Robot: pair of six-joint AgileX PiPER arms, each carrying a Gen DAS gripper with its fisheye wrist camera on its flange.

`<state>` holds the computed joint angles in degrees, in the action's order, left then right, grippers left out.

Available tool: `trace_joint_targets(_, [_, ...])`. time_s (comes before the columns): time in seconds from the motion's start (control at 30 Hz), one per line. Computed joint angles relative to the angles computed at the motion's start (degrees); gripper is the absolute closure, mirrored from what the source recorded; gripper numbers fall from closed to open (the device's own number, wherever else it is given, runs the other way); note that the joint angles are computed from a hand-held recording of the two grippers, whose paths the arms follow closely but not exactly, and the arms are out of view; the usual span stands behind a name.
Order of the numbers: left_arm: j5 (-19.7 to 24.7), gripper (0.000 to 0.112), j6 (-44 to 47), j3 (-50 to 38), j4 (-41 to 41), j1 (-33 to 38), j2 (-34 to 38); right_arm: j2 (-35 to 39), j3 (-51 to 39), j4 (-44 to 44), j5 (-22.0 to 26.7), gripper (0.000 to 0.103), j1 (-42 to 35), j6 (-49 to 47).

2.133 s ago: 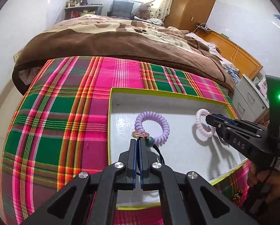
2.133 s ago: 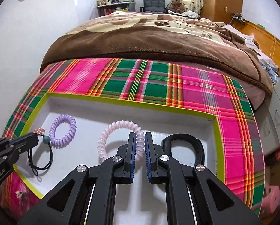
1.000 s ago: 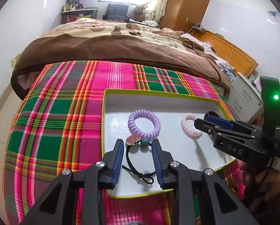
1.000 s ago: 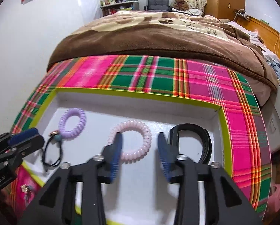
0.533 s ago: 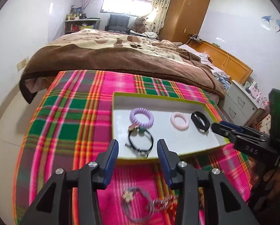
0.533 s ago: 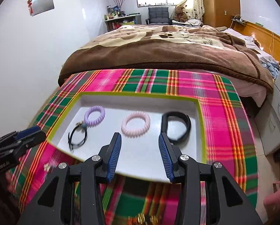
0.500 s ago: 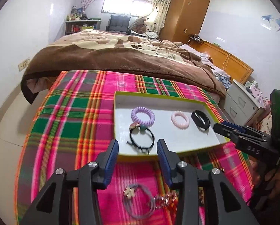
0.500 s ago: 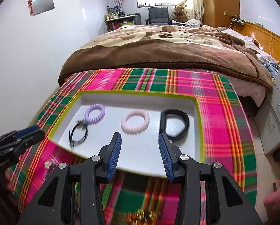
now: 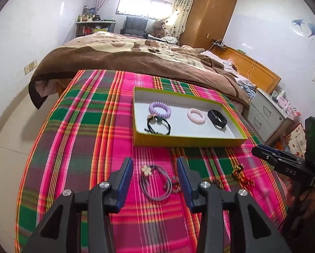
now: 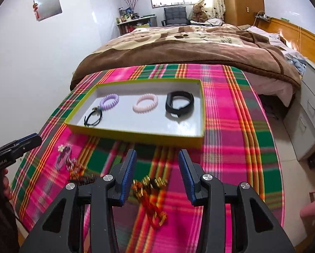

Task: Organize jewelry
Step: 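Grasp the red-gold beaded bracelet with the right tool and lift it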

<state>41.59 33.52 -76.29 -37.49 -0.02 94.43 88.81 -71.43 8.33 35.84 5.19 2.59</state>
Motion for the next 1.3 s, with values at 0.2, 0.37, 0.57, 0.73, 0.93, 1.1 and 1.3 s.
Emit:
trace_joint_targets(0.2, [0.3,0.07,8.8,7.0,-8.5,3.6,-3.4,-1.8,4.1,1.0,0.1,0.061,-0.2,-2.0])
trace_joint_targets(0.37, [0.5,0.07,9.8,9.3,-10.2,6.1,-4.7,-1.9,6.2,6.1,0.0,0.048,-0.1,-6.9])
trace_joint_targets(0.57, [2.1,0.07,10.4,9.8,-10.7,7.9,-5.4,0.1,6.4,-2.5,-1.4,0.047,4.2,0.7])
trace_joint_targets(0.73, [3.3,0.07,9.4,9.7,-9.8,8.5,-5.2,1.7,5.9,-9.0,-1.8,0.047,6.7,6.4])
trace_joint_targets(0.93, [3.3,0.07,8.8,9.7,-9.2,8.6,-4.8,0.9,7.9,-14.4,-2.8,0.049,8.2,11.4])
trace_joint_targets(1.1, [2.7,0.07,7.5,9.6,-8.4,7.9,-4.1,-0.5,9.5,-17.0,-3.3,0.075,9.0,13.7])
trace_joint_targets(1.3, [3.0,0.07,6.0,9.3,-7.2,7.4,-3.2,-2.0,10.7,-14.0,-3.0,0.091,8.4,10.1])
